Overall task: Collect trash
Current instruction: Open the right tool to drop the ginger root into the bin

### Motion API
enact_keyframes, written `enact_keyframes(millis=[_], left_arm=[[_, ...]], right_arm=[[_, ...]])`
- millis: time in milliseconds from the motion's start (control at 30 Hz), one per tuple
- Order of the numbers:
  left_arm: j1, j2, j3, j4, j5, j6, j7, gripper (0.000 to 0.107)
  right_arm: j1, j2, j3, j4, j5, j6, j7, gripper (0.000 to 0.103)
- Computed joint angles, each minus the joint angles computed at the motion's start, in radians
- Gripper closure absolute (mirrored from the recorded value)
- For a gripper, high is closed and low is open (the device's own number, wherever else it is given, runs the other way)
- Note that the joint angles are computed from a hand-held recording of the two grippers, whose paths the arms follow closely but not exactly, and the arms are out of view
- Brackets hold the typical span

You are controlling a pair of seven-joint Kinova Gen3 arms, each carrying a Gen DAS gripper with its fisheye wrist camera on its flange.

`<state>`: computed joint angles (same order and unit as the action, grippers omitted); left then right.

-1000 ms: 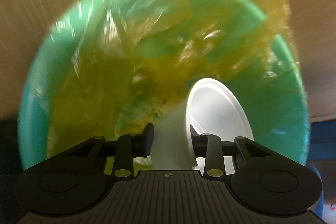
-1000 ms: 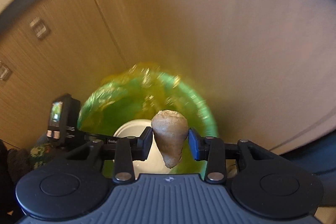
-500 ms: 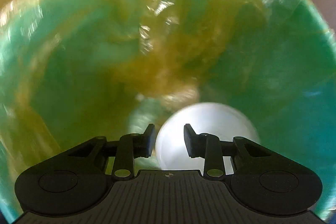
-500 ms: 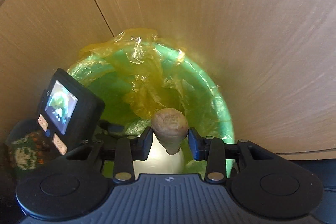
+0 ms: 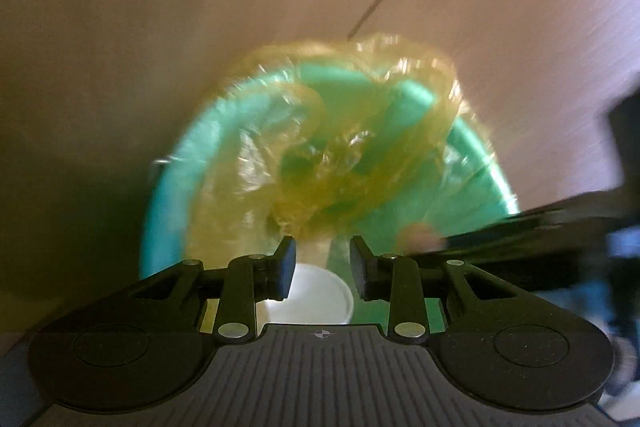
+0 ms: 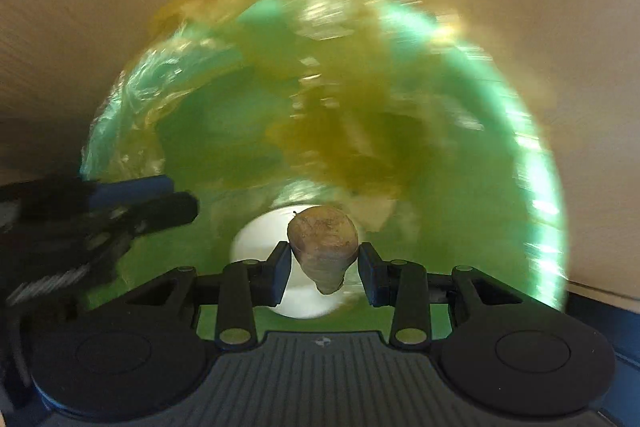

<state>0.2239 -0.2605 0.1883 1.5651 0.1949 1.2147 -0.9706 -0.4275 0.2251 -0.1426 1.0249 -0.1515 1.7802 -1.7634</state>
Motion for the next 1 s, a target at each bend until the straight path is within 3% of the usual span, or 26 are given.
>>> enact_keyframes(millis=[167,400,433,500,733,867,1000], left_arm=[[-0.001,-0.108,-0.002,0.027,-0.006,-0.036,-0.014,0.074],[-0.010,-0.187,0.011,0.094,0.015,-0.107,-0.048,0.074],[-0.011,-0.192,0.018,0.107,0.016,-0.129,-0.050,0.074],[-0.009,-0.209,0.027,0.113,0.011,-0.139,-0.061,0.074],[-0.013,-0.178,0.070,0.110,-0.013,-0.136,-0.070,0.074],[-0.010,-0.176,0.063,0.121,-0.012,-0.148,-0.063,0.074],[-0.008,-0.172,0.056,0.125,-0.008,-0.150,-0.059,0.074]], right_arm=[[-0.051,0.133,-0.014,0.031,-0.029,0.000,-0.044,0.067],[-0.064,0.247,-0.004,0.195,-0.064,-0.110,-0.142,0.065],[-0.058,0.252,-0.003,0.213,-0.074,-0.130,-0.152,0.063],[-0.052,0.246,0.005,0.235,-0.072,-0.160,-0.182,0.049],[-0.092,0.130,-0.005,0.273,0.099,-0.240,-0.117,0.047],[-0.082,0.136,0.008,0.249,0.124,-0.204,-0.116,0.047],[-0.014,0.221,0.011,0.242,0.000,-0.125,-0.132,0.045]])
